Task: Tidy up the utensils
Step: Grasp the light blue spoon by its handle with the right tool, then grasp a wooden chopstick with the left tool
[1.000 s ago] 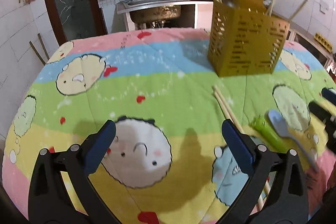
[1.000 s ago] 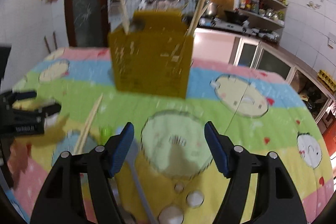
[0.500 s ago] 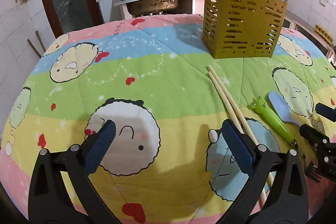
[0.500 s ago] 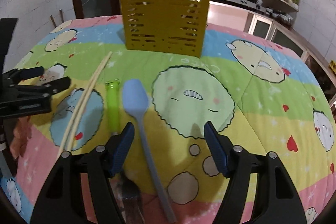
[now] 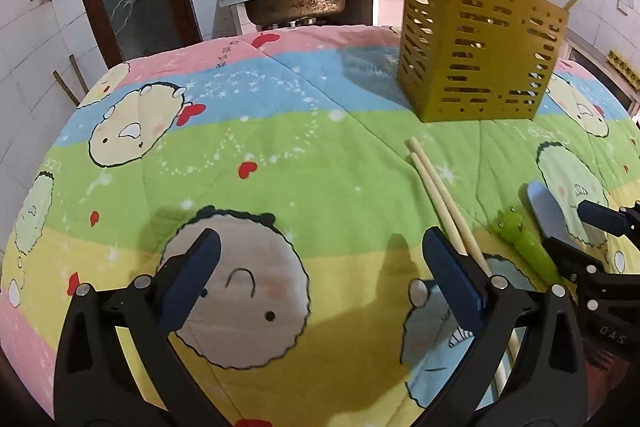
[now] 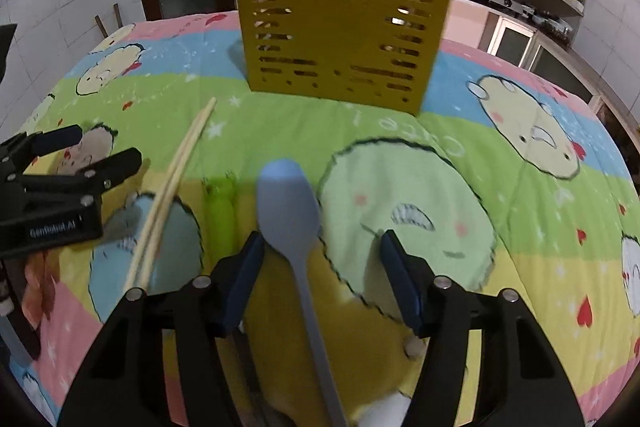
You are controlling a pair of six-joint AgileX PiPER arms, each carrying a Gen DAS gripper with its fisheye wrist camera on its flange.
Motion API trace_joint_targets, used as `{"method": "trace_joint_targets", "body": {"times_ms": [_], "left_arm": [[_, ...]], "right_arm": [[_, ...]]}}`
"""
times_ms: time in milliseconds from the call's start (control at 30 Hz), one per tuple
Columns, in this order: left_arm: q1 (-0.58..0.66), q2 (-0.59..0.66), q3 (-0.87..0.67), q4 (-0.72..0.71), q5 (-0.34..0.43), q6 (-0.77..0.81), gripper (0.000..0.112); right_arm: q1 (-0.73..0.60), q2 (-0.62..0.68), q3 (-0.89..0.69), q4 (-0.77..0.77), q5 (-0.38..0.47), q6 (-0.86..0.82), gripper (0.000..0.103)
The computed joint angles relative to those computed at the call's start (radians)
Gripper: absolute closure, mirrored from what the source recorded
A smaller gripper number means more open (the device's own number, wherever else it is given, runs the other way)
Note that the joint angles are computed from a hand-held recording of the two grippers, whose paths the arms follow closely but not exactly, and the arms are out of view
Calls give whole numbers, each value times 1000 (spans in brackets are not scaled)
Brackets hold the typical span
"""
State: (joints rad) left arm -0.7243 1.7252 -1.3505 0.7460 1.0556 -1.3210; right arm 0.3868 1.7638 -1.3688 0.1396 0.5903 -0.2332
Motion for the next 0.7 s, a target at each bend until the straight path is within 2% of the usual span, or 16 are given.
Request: {"method": "trace_joint_targets", "body": {"times_ms": [67,200,467,600,700], "left_arm": [[12,-4,1,-6,-6,5,15],[31,-5,-1,-33,-28,16,15],[32,42,-60,-41,-43,17,15],[18,77,-98,-33,-27,25,15],[29,82,-109,-58,-51,22,15]], "right_arm": [[14,35,-54,-14,26,24,50],[27,80,-124,-35,63,76,70],[-21,45,-86,-93,27,152,70],[-70,25,-47,-46,-6,129,70],[-92,26,-40,-2,-14,100,70]]}}
